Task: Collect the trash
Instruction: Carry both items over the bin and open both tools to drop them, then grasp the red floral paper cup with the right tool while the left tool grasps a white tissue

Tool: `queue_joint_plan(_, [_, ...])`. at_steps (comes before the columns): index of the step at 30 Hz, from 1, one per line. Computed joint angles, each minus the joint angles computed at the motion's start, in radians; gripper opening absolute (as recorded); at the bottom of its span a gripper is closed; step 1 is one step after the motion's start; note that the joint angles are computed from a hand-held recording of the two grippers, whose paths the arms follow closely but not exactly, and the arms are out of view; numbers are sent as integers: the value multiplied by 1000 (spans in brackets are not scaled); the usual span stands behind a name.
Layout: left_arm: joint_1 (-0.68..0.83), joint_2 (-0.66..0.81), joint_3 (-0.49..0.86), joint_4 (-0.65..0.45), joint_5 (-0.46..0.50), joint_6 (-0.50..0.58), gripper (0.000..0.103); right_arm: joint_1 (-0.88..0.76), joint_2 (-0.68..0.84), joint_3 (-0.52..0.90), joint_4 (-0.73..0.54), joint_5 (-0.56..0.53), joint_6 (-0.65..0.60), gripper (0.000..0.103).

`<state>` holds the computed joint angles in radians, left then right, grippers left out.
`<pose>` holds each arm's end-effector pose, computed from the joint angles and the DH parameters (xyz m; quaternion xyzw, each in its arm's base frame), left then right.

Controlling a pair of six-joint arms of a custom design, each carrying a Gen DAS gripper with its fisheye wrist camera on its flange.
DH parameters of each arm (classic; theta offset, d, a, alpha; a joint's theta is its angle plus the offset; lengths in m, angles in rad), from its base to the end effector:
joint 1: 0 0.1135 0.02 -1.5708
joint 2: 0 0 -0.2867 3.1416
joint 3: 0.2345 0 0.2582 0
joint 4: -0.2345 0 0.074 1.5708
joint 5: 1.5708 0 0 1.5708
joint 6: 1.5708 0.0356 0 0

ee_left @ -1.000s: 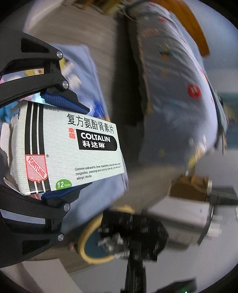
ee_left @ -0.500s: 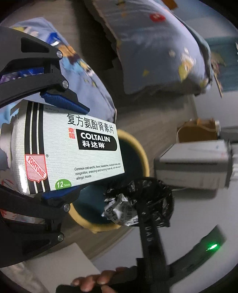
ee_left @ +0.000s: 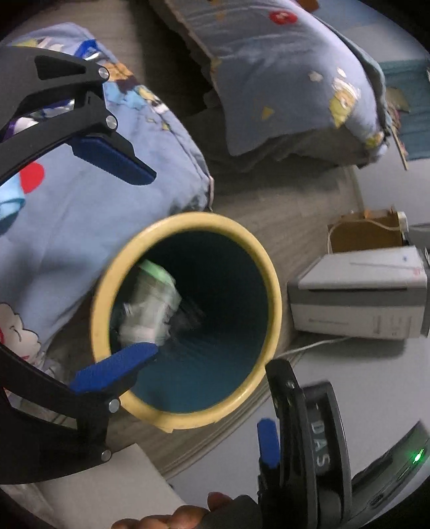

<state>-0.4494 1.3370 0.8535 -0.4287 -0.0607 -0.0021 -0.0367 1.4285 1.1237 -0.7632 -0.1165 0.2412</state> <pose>0.2449 -0.1157 0.2421 0.2002 0.9245 -0.0444 0.3215 0.2896 -0.0065 0.2833 0.1196 0.9596 0.0814 0.2413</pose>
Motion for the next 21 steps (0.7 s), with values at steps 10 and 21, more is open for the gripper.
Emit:
queue_joint_plan(10, [172,-174,-31,-144,81,11,97,121,-21,34,-22,13,16,94])
queue_joint_plan(21, [639,-418,2,-370,192,263,98,423,-49,99,-57,109,47,94])
